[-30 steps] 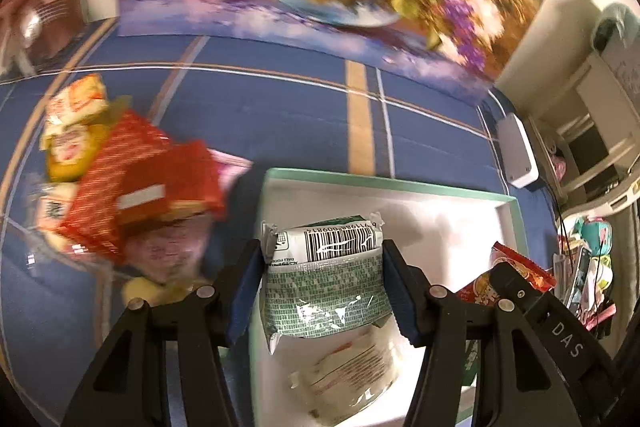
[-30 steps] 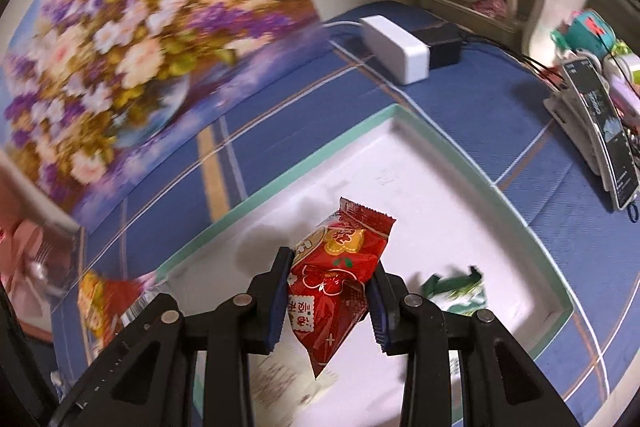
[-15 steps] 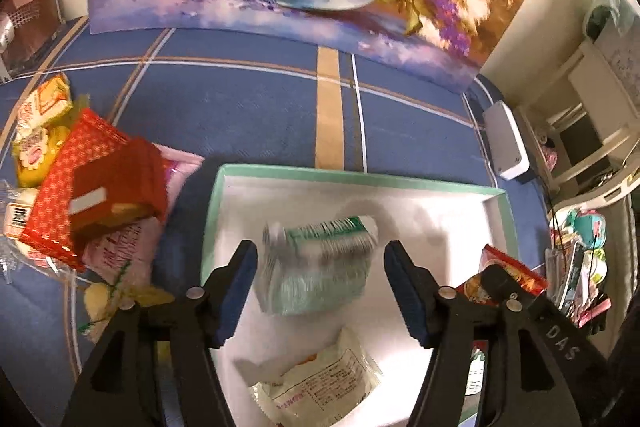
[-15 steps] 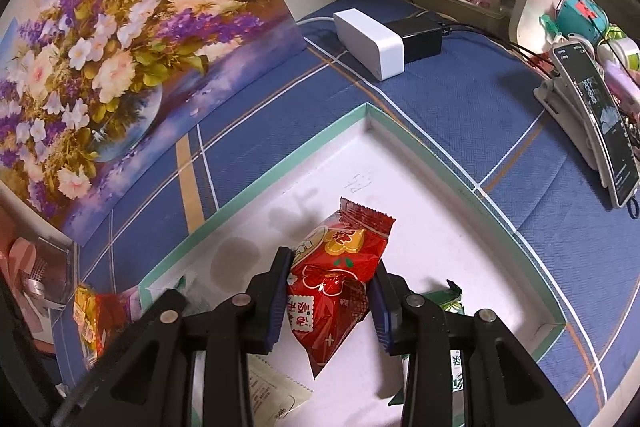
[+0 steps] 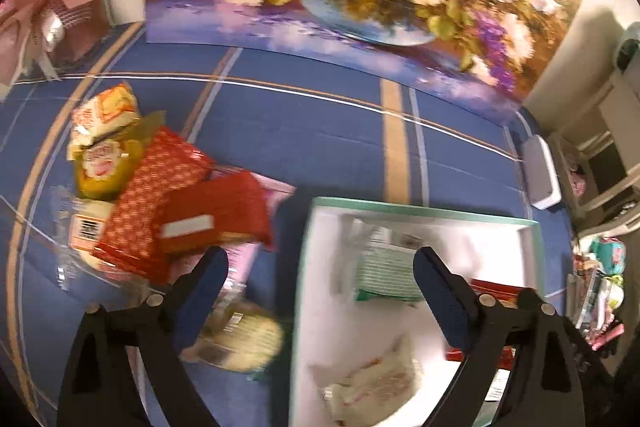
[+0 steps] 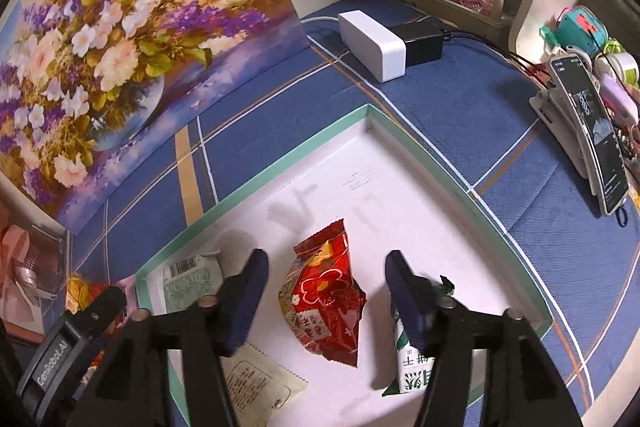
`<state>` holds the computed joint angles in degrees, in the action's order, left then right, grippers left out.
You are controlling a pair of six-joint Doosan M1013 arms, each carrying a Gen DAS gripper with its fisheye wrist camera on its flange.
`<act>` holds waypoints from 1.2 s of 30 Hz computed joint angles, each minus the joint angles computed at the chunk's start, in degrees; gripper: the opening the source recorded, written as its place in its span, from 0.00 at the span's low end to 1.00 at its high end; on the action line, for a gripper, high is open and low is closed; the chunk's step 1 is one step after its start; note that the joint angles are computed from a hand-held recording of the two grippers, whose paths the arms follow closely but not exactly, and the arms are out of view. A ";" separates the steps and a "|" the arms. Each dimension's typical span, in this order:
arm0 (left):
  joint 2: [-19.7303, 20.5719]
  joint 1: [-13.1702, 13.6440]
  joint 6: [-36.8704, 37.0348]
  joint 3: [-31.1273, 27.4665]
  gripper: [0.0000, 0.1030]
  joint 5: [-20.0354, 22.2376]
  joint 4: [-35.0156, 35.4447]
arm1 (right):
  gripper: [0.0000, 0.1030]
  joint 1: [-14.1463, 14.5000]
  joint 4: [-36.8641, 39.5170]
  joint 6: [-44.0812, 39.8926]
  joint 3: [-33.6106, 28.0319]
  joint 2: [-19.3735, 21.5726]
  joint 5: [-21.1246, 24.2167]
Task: Organize snacks
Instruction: 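Lift both snacks, carry them into the white tray and open both tools, then move both tools back to the pile toward the clear bun packet and red box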
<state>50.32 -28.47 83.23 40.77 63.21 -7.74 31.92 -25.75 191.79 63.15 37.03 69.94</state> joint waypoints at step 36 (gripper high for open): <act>-6.41 8.99 -12.93 7.32 0.91 -5.67 9.87 | 1.00 2.99 2.51 -19.66 -20.01 9.82 -6.82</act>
<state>43.91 -19.48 70.30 48.09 57.54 2.12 34.92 -23.24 172.13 43.14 46.85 63.12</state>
